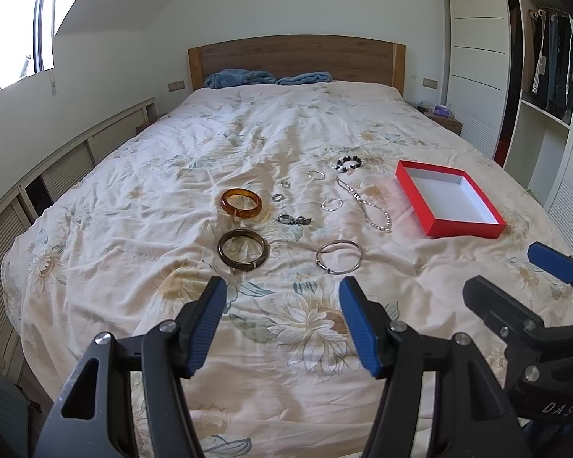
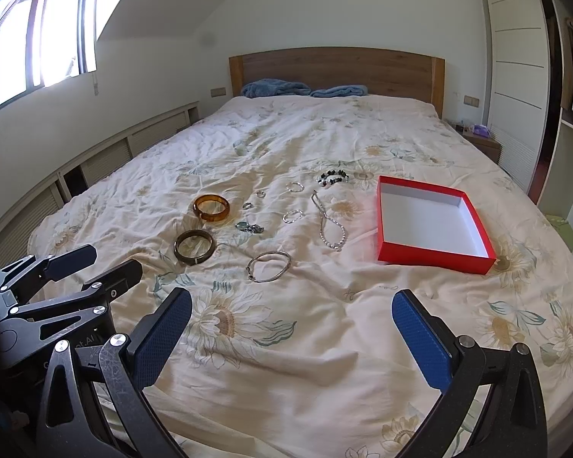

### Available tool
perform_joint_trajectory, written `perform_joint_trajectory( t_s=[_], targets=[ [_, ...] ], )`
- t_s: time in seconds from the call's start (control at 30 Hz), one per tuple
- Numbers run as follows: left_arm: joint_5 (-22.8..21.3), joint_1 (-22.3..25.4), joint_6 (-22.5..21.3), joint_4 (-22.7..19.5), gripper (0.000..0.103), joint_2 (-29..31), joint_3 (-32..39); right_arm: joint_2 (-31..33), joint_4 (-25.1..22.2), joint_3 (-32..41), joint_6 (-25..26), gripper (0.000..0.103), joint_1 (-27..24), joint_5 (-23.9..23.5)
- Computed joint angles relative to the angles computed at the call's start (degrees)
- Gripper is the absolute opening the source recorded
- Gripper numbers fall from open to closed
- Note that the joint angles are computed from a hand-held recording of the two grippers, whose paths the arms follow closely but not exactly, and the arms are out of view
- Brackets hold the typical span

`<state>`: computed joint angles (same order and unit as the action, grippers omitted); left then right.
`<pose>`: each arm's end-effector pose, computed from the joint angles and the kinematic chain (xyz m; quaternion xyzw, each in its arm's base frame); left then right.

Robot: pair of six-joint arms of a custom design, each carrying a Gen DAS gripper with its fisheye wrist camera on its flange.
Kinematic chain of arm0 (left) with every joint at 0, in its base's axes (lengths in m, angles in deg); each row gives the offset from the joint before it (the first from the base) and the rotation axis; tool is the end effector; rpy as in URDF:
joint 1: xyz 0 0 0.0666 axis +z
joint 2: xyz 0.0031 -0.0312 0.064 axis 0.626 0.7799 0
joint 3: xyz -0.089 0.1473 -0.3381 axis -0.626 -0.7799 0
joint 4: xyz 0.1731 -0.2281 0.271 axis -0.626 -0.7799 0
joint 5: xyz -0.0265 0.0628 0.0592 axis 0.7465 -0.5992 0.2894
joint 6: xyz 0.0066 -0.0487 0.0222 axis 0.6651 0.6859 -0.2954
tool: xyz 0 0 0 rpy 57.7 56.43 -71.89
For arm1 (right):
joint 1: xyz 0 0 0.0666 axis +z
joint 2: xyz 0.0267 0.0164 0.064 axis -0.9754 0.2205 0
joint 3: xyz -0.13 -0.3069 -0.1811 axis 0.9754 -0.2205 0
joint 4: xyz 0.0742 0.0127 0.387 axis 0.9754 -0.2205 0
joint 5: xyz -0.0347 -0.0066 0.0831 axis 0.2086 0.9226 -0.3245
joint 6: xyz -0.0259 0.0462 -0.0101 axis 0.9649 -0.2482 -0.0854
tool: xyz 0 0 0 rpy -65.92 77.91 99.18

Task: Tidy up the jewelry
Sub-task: 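Move both tools toward the bangles on the duvet, then grasp the dark brown bangle with the left tool while the right tool grasps the silver bangle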

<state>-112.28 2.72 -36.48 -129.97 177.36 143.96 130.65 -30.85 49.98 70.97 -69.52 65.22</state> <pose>0.5021 -0.3373 0.4645 -0.1446 0.8930 0.0865 0.4173 0.5597 0.0877 0.4619 -0.2164 0.8711 0.1426 0.4172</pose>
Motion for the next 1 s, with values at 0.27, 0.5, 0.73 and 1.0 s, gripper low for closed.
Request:
perform_joint_trajectory(
  t_s=[0.27,0.5,0.73,1.0],
  targets=[
    [0.9,0.3,-0.3,0.6,0.059,-0.9,-1.2,0.3,-1.1,0.4,-0.2,0.103,-0.3,-0.7],
    [0.5,0.6,-0.1,1.9,0.059,-1.5,-2.7,0.4,-1.9,0.6,-0.5,0.103,-0.5,-1.5],
    [2.1,2.6,2.3,1.6,0.059,-2.0,-4.3,2.8,-2.8,2.4,-0.2,0.103,-0.7,-3.0],
    [5.9,6.7,4.6,2.7,0.059,-2.1,-6.9,9.9,-7.5,9.4,0.0,0.081,-0.5,-4.4]
  ],
)
